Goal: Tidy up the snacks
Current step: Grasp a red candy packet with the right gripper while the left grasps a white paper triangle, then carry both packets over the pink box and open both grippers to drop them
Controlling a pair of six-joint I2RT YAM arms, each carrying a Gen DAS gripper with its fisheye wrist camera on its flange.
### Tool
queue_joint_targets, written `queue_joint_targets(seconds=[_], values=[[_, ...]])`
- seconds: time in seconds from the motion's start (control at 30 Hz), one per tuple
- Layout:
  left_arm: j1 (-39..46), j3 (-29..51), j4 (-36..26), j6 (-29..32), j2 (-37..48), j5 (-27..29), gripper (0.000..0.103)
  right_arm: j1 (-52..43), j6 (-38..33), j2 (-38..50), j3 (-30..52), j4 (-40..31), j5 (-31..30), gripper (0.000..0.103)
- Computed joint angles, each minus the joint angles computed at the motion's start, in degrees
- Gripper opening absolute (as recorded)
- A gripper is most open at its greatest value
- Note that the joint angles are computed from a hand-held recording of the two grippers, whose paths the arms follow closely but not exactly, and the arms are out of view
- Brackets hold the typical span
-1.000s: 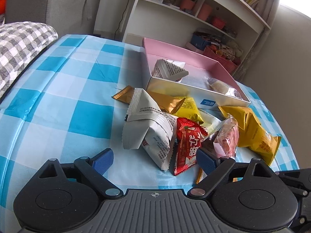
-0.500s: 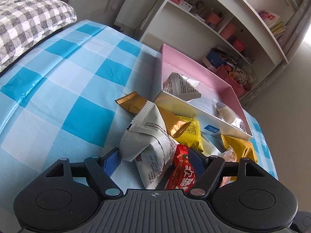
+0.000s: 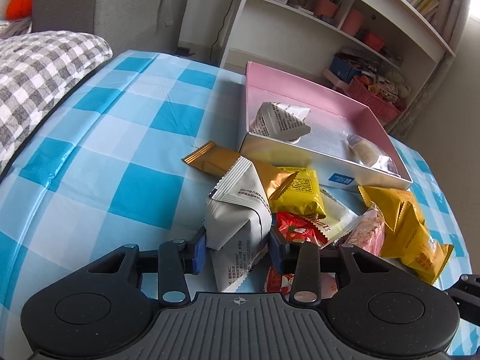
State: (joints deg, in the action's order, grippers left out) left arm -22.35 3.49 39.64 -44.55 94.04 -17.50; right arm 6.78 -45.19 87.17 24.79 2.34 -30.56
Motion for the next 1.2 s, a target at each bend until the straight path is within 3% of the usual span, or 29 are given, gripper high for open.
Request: queue_joint_targets(seconds=[0.3,0.63,0.83,1.2], values=[[-5.98,2.41,-17.68,3.5,-13.23,-7.02,0.038,0.37,3.87,0.71,2.59,0.68,1.52,0.023],[-10.37,5.26,-27.15,8.62,-21.28,-13.71,0.038,0.11,9.99,1.78,6.53,2.46,2.13,0.023],[-10.39,7.84,-28.24,10.85,-21.76,-14.12,0.038,0.7,15.46,4.51,9.91,4.03,2.53,0.023],[-7.31,14.02,-18.93,12.08,-10.57,-10.43,0.038,1.26,26.62,11.39,16.13,7.92,5.27,0.023]])
